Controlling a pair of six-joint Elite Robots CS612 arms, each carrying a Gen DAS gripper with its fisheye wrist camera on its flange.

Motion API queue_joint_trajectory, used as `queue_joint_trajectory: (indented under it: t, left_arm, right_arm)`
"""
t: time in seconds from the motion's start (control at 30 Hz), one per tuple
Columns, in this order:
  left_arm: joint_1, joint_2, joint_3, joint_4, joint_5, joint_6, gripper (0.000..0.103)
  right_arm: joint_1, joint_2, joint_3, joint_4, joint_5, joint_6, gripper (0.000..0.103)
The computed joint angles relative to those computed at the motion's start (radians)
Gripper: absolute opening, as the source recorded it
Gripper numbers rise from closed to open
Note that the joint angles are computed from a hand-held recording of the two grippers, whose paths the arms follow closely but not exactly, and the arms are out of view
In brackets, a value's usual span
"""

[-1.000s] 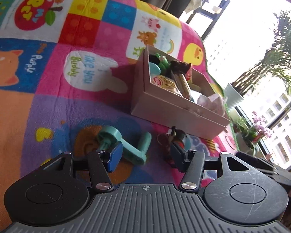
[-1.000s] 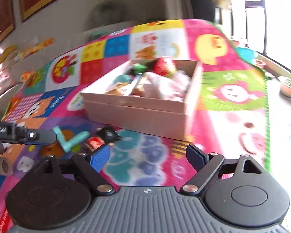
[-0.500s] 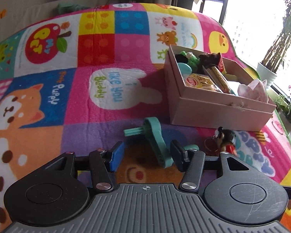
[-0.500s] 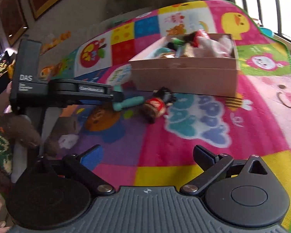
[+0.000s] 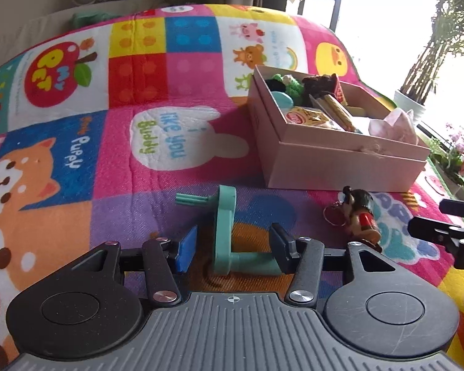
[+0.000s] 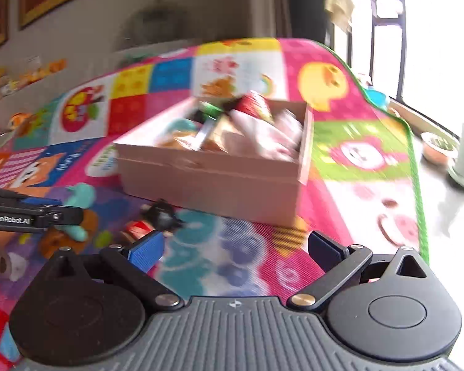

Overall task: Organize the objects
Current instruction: 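Grasp the teal crank toy with left while right grasps the red-black wooden figure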

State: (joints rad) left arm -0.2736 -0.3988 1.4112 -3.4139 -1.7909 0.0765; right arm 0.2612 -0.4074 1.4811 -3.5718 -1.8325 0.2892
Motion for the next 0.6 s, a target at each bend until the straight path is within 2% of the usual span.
queue_joint_trajectory:
  t: [0.07, 0.1, 0.13, 0.2, 0.3, 0.4, 0.47, 0.53, 0.6]
  left_arm:
    - [-0.010, 0.008, -0.007, -0.020, 0.040, -0.004, 0.055]
    - [-0.014, 0.010, -0.009, -0.028, 0.057, -0.017, 0.048]
    - [-0.017, 0.012, -0.010, -0.036, 0.081, -0.036, 0.036]
    - [-0.020, 0.013, -0.008, -0.046, 0.116, -0.051, 0.021]
    - [0.003, 0.012, -0.003, -0.047, 0.039, -0.079, 0.016]
    - [0.017, -0.003, 0.032, -0.054, -0.003, -0.060, 0.015]
    - [0.020, -0.016, 0.065, -0.068, -0.007, -0.025, 0.015]
    - [0.023, -0.026, 0.098, -0.089, -0.008, 0.010, 0.015]
    - [0.025, -0.033, 0.125, -0.115, -0.006, 0.028, 0.015]
  right_arm:
    - [-0.011, -0.003, 0.013, -0.012, 0.033, 0.044, 0.099]
    - [-0.010, -0.001, 0.013, -0.023, 0.030, 0.041, 0.099]
    - [-0.008, 0.000, 0.011, -0.021, 0.033, 0.025, 0.099]
    - [-0.005, 0.001, 0.007, -0.011, 0.046, -0.016, 0.099]
    - [0.002, 0.005, -0.003, -0.011, 0.052, -0.065, 0.099]
    - [0.001, 0.005, -0.014, 0.002, 0.101, -0.095, 0.099]
    - [0.001, 0.006, -0.031, 0.026, 0.146, -0.114, 0.095]
    - [-0.001, 0.009, -0.054, 0.061, 0.199, -0.121, 0.087]
    - [0.003, 0.018, -0.088, 0.102, 0.208, -0.125, 0.081]
